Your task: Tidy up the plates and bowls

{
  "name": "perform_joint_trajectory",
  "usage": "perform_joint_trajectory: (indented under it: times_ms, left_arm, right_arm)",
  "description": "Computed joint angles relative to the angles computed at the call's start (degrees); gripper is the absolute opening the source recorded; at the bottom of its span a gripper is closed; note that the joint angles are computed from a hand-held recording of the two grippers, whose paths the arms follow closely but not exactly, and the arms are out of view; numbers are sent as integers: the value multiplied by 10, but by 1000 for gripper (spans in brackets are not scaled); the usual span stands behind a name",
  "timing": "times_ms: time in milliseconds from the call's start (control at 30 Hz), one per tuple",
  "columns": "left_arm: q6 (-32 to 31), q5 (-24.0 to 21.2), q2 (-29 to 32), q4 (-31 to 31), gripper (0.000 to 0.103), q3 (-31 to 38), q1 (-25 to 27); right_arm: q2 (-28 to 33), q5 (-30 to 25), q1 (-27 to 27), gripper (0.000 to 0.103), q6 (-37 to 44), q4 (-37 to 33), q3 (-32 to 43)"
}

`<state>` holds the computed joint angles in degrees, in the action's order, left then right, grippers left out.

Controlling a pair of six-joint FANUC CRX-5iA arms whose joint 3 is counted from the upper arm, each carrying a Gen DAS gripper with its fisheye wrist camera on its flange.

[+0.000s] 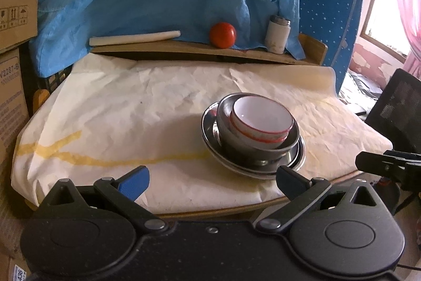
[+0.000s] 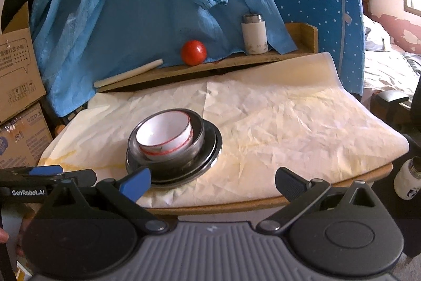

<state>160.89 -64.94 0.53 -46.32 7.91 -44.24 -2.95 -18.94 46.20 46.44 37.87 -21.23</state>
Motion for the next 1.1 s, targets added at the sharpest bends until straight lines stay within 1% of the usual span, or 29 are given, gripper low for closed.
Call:
perform_joint_trajectory:
  times_ms: [133, 267, 467, 567, 833, 1100]
  left_arm:
    - [-8, 14, -9, 15, 102, -15, 7]
    - [-10, 18, -14, 20, 102, -21, 9]
    - [-4, 18, -19, 20, 102, -27, 7]
    - [-4, 18, -21, 22, 102, -29, 7]
    - [-3, 19, -27, 19, 102, -34, 2]
    - [-3, 18, -28, 19, 102, -35, 1]
  right_arm:
    - [-1, -11, 5, 103, -22, 19, -6]
    - [-3, -17, 10, 103, -34, 33, -12]
    - [-3, -28, 17, 103, -26, 26, -9]
    - [-4, -35, 20, 103, -12, 10, -5]
    - [-8, -34, 22, 103, -22, 19, -11]
    - [-16, -24, 23, 103, -57, 55, -27]
